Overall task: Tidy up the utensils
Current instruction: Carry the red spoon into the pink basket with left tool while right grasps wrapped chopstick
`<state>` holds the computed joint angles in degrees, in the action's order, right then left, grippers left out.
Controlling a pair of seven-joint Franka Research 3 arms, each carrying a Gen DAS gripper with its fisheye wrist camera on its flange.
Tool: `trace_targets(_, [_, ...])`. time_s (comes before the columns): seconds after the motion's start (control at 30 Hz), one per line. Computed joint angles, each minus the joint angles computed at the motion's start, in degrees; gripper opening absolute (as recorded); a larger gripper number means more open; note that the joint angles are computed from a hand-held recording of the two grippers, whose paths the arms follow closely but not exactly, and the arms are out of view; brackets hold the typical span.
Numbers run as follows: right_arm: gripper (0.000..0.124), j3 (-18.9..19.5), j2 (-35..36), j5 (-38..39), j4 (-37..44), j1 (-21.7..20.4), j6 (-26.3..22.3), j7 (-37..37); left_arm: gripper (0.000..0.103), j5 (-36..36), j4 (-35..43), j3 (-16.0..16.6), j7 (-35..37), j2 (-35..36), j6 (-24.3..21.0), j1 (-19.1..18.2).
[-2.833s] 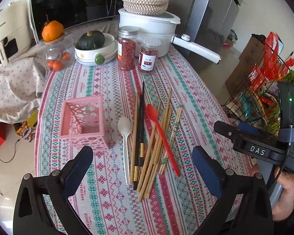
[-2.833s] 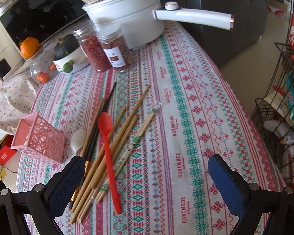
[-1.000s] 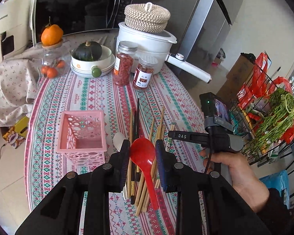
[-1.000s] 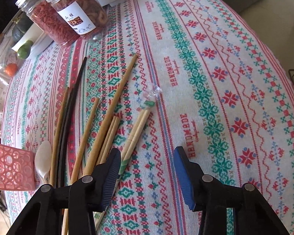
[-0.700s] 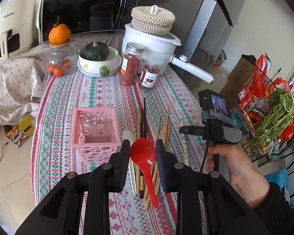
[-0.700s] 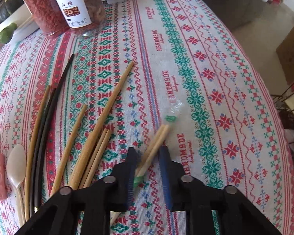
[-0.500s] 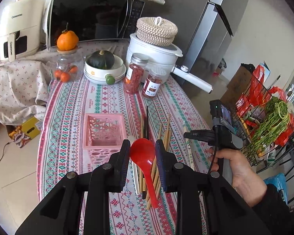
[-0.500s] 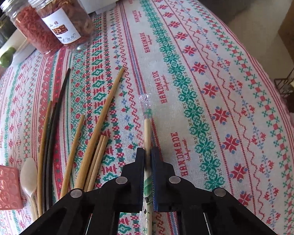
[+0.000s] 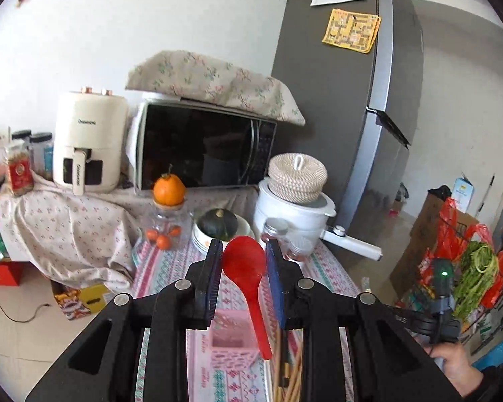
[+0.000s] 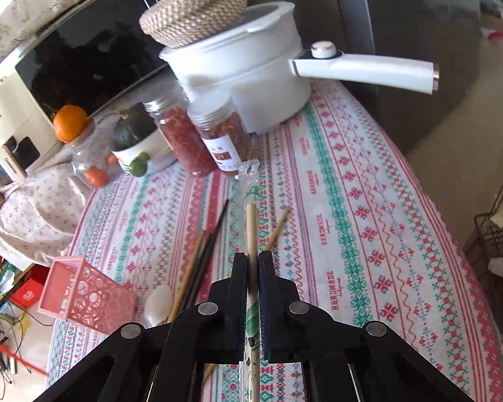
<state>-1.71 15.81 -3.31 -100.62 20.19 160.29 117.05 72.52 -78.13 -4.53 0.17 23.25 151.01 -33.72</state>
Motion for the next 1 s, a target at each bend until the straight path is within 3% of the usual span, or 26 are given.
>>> trace_targets(0.1, [0.005,0.3,-0.7,0.1,-1.1,0.3,2.7,0.0,0.028,5.5,2.5,1.7,-1.5,2.1,-4.2,-1.9])
trace_targets(0.23, [0.005,-0.9,-0.6,-2.0,-1.7,2.0,6.2,1.6,0.028,4.9,7.3,2.1,1.9,6.8,-5.2,-2.0])
trace_targets(0.5, [0.005,-8.4,-0.1,-13.6,-1.9,9.4,13.2,12.0,0.028,-11.2,18.3,1.2,20.2,17.4,-5.8,0.0])
trace_targets(0.63, [0.005,-11.7,0.5,-17.3,-1.3,12.8,15.8,16.6,0.03,-19.3,20.5,0.5,24.7,19.7,-5.2,1.6])
trace_targets(0.7, [0.005,-12.7,0.9,-17.8,-0.9,14.1,16.6,18.0,0.052,-23.5,19.4,0.1,24.9,19.2,-4.5,2.5])
trace_targets(0.77, [0.005,-13.8,1.4,-18.0,-0.4,15.5,17.6,19.2,0.066,-25.0,15.8,1.4,22.8,16.9,-2.5,2.2])
trace_targets(0.9, [0.005,-20.2,3.2,-19.9,1.4,21.9,19.5,24.1,0.072,-24.3,7.6,3.7,20.8,11.0,0.8,1.3])
trace_targets(1.0, [0.005,-26.9,5.8,-20.7,4.0,28.1,20.4,28.0,0.08,-22.3,0.8,3.7,19.4,6.1,0.7,1.4])
